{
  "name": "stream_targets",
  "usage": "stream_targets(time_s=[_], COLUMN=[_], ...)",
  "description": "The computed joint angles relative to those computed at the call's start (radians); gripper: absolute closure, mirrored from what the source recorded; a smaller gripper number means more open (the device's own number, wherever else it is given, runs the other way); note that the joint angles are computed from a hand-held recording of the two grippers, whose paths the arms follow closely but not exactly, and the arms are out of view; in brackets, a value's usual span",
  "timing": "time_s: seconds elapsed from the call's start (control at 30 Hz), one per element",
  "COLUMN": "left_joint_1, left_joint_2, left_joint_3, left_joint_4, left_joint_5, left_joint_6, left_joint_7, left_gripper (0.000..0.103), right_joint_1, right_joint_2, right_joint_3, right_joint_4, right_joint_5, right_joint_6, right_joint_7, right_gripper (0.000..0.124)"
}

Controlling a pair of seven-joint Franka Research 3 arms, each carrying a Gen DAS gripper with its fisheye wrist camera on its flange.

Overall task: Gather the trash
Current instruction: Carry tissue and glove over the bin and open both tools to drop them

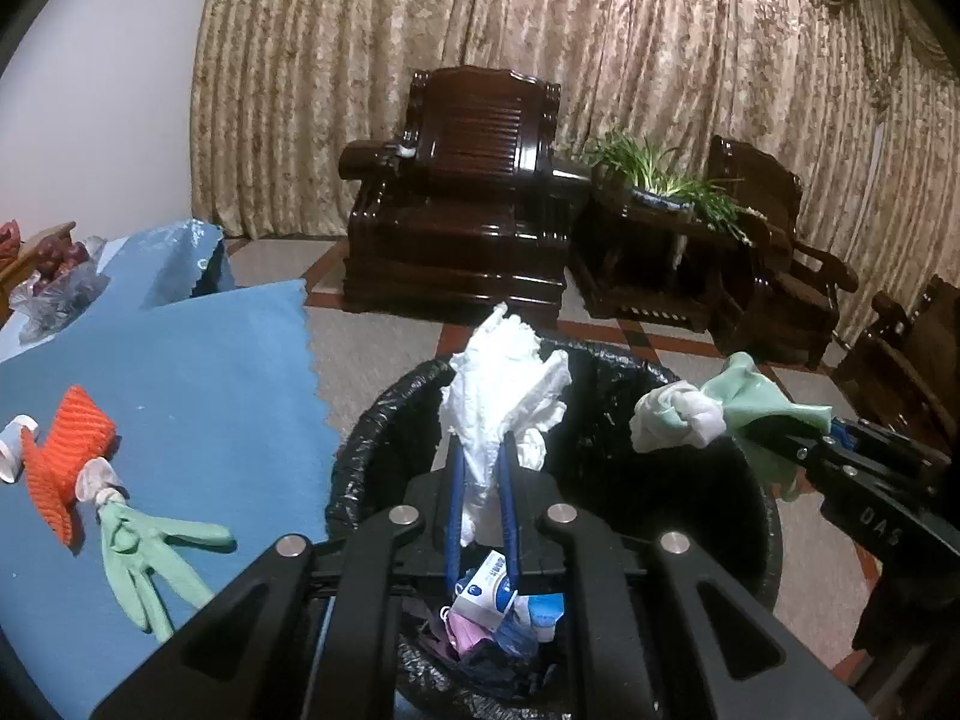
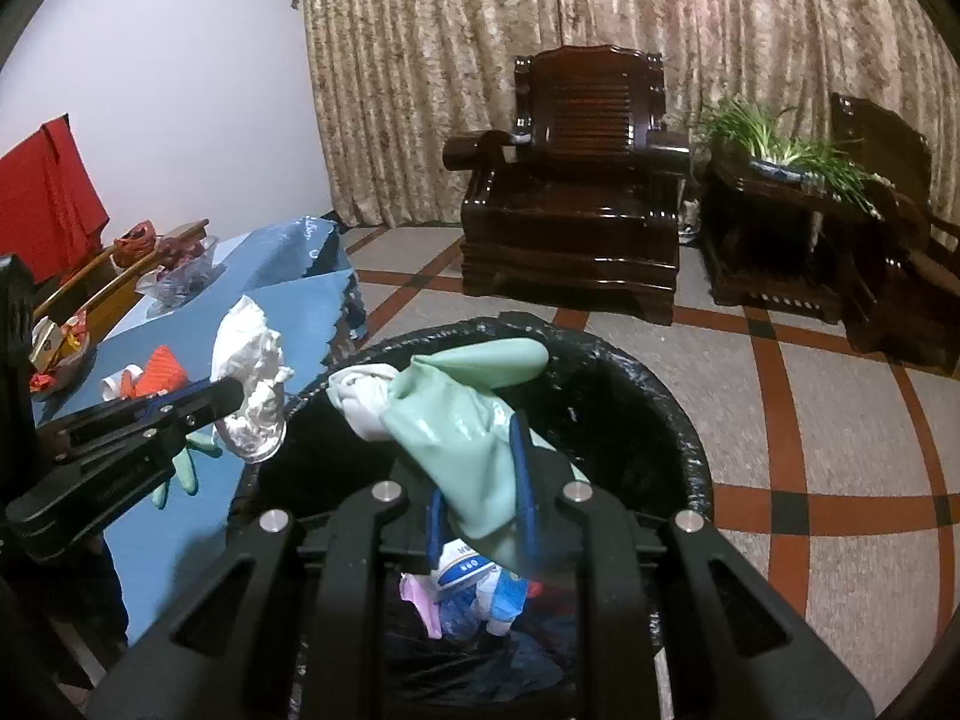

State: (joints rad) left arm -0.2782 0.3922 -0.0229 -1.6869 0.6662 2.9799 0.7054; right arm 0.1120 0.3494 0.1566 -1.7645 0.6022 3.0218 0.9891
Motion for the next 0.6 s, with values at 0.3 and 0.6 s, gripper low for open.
stream_targets(time_s=[0.3,0.6], left_joint_1=[0.005,0.007], left_joint_2=[0.059,0.074], left_joint_3=[-0.024,-0.029], left_joint_4=[0.067,0.075], left_joint_5=[-0.048,-0.087], left_joint_6=[-0.034,-0.032], left_joint_7=[0.057,0.097], left_gripper=[0.092,0.092], right_joint_1=[0.011,0.026], right_joint_2=[0.029,0.056], right_joint_3=[-0.031,-0.057], right_joint_4=[0.022,0.043], right_joint_5=[-0.044,-0.103], right_joint_6=[-0.012,-0.025], right_joint_7=[0.05,0.113], right_gripper=[0.106,0.105])
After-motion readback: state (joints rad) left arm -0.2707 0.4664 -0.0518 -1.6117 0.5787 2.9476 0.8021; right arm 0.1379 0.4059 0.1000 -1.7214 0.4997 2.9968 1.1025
